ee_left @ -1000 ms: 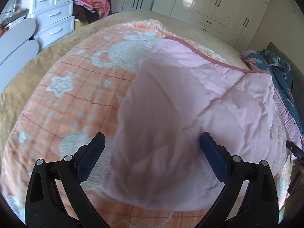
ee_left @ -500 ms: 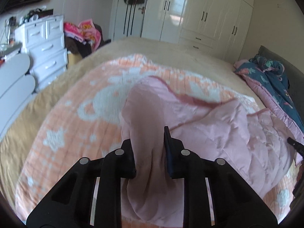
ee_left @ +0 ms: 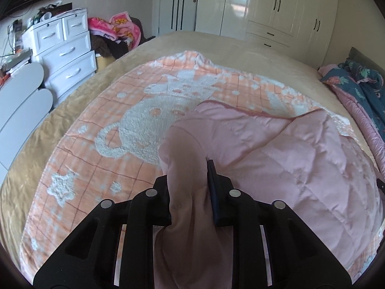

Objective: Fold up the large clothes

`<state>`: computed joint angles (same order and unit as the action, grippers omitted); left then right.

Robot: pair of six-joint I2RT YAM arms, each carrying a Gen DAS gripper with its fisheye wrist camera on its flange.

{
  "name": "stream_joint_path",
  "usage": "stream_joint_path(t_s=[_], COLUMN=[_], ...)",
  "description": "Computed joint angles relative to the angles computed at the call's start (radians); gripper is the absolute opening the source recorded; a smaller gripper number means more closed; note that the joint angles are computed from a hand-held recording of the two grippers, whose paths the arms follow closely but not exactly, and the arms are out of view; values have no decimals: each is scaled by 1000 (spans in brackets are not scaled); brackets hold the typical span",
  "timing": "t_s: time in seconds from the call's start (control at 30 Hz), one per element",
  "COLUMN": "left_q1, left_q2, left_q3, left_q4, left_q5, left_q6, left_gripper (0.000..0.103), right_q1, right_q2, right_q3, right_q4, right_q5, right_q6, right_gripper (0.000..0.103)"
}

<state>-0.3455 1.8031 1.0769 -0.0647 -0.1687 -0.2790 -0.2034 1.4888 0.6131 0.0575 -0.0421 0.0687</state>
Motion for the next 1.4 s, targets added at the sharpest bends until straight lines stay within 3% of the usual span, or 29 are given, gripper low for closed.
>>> stream_joint_path(t_s=[0.23,0.37,0.47,0.53,0.6,0.73,0.87,1.03,1.4], left_q1=[-4,-7,-7,-14,-34,-114,-182,-236,-320], left_q2=[35,31,-10,-71,-144,-299,-393,-483,-579], left_q3=[25,23,1,-40,-91,-198,-262,-329,-411], left_q4=[-7,-13,-20,-11,4,4,-39,-79,-164], left_q5=[-8,-18,-43,-66,-93,-101,-85,-84,-131], left_q6=[-5,8,-3,-13,-18,-14,-48,-98,-186], left_gripper=[15,19,34,40,52,66,79,93,94], right_q1=[-2,6,21,34,74,160,273,421,606], right_q2=[79,66,-41,-142,-291,-553,-819,-1021,-1252], right_q3=[-6,13,-33,-97,-183,-280,-305,-282,-280], right_q4=[49,-13,-28,1,21,-63,-260,-476,-790], right_q5=[-5,9,40,56,72,89,132,217,365], right_q6=[12,1,2,15,12,11,60,130,307], right_gripper=[14,23,49,74,80,94,99,99,99])
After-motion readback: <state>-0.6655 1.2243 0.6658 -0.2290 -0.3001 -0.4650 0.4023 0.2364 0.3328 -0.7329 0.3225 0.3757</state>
